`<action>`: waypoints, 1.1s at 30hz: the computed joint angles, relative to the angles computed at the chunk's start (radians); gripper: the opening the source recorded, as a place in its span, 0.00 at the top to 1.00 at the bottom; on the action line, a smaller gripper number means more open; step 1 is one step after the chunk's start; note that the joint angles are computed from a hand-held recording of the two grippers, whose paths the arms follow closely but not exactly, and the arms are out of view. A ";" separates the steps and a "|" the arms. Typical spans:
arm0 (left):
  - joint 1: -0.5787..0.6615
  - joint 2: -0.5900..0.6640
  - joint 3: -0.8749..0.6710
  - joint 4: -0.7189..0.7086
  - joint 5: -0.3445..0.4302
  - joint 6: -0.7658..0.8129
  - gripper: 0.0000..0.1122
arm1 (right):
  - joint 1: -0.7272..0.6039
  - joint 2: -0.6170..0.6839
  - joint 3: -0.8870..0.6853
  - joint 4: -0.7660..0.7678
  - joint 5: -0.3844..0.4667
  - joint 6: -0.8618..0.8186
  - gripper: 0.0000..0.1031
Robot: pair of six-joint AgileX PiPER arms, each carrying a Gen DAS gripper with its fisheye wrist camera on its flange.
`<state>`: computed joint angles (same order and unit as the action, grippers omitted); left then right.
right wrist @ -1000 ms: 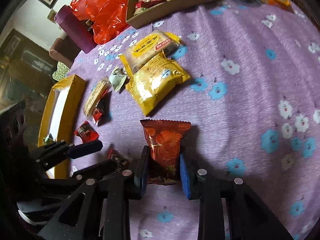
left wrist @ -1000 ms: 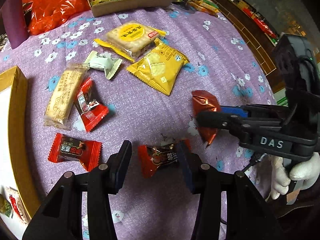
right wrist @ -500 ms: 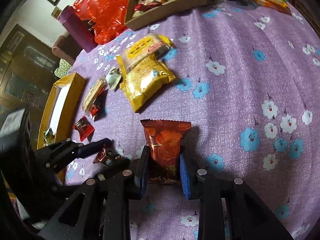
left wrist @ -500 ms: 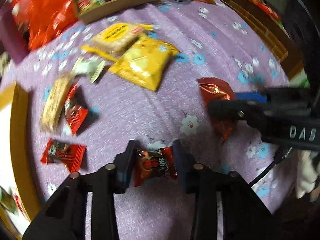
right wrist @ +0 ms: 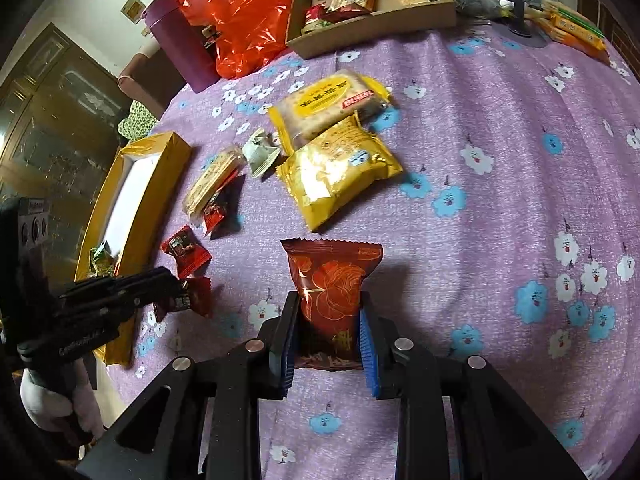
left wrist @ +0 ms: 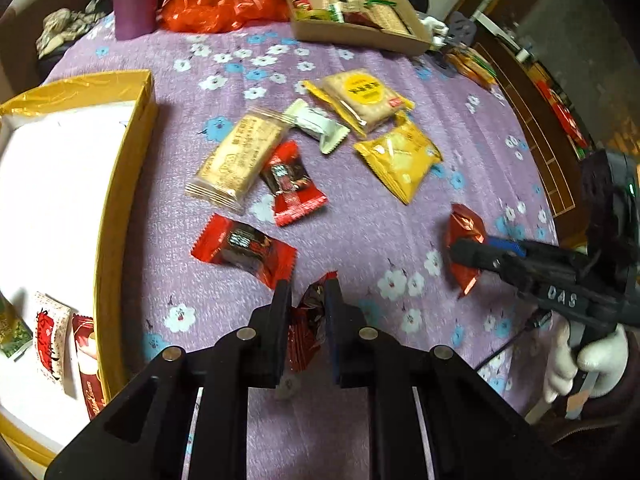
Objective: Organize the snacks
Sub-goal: 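Carry both candies over the white tray and release them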
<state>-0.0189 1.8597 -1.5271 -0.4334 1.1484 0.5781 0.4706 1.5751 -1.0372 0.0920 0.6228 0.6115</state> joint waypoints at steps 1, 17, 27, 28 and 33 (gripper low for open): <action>-0.002 -0.013 0.017 -0.003 -0.010 0.010 0.89 | 0.004 0.001 -0.005 -0.004 0.003 0.003 0.73; -0.110 -0.043 0.132 0.165 -0.134 0.085 0.90 | 0.012 -0.006 0.003 0.007 -0.002 -0.008 0.73; 0.115 -0.009 -0.040 0.014 0.021 0.070 0.90 | 0.073 0.097 -0.146 0.021 0.038 -0.061 0.74; 0.141 -0.001 -0.068 0.003 0.034 0.054 0.90 | 0.083 0.123 -0.186 0.027 0.049 -0.075 0.74; 0.264 0.068 -0.184 0.029 0.021 0.000 0.90 | 0.145 0.279 -0.441 0.058 0.117 -0.139 0.74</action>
